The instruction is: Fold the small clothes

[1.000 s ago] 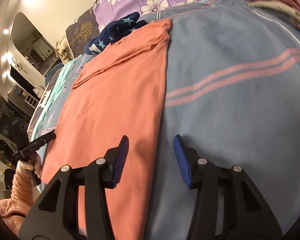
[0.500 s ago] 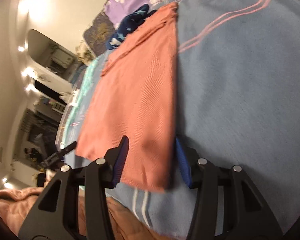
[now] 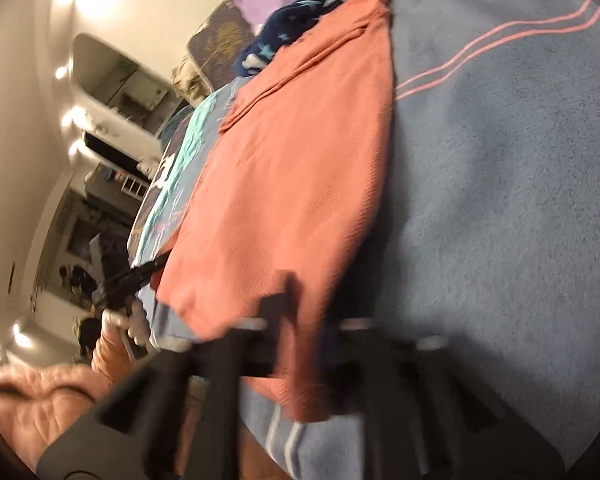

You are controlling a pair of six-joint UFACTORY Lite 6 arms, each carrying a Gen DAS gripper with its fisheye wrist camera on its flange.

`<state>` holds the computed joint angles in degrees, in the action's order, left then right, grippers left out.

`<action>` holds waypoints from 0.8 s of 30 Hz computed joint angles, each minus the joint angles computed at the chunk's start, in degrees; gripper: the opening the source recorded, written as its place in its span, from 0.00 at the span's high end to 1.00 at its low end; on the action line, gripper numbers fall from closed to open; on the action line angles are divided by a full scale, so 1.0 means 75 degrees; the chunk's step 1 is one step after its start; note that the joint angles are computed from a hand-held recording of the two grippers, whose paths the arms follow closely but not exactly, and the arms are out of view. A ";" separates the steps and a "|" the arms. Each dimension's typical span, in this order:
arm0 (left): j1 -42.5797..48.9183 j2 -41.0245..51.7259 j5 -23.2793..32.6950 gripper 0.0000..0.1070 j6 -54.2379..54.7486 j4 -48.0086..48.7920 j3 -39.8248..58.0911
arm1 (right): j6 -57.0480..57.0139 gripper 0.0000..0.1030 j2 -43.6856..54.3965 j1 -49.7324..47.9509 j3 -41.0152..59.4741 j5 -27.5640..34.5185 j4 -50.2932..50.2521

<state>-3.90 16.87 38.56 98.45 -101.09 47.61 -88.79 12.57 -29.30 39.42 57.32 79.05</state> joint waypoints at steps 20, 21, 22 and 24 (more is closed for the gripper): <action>-0.1289 -0.3591 -0.2048 0.98 -0.0642 0.0386 -0.0215 | 0.0708 0.96 -0.4726 -0.0725 -0.0588 0.0042 -0.0064; -0.1238 -0.3210 -0.2143 0.98 -0.0623 0.0418 0.0128 | 0.0525 0.96 -0.4354 -0.0245 -0.0318 -0.0568 0.0258; -0.1233 -0.2668 -0.2201 0.98 -0.0852 0.0594 0.0693 | 0.0470 0.96 -0.4149 0.0253 -0.0123 -0.1150 0.0525; -0.1233 -0.1729 -0.2382 0.98 -0.1541 0.1235 0.1813 | 0.0250 0.96 -0.3427 0.0929 0.0562 -0.1961 0.0948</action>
<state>-13.15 3.90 20.70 86.90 -91.83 61.20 -86.92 -13.13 -22.34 43.64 42.61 86.16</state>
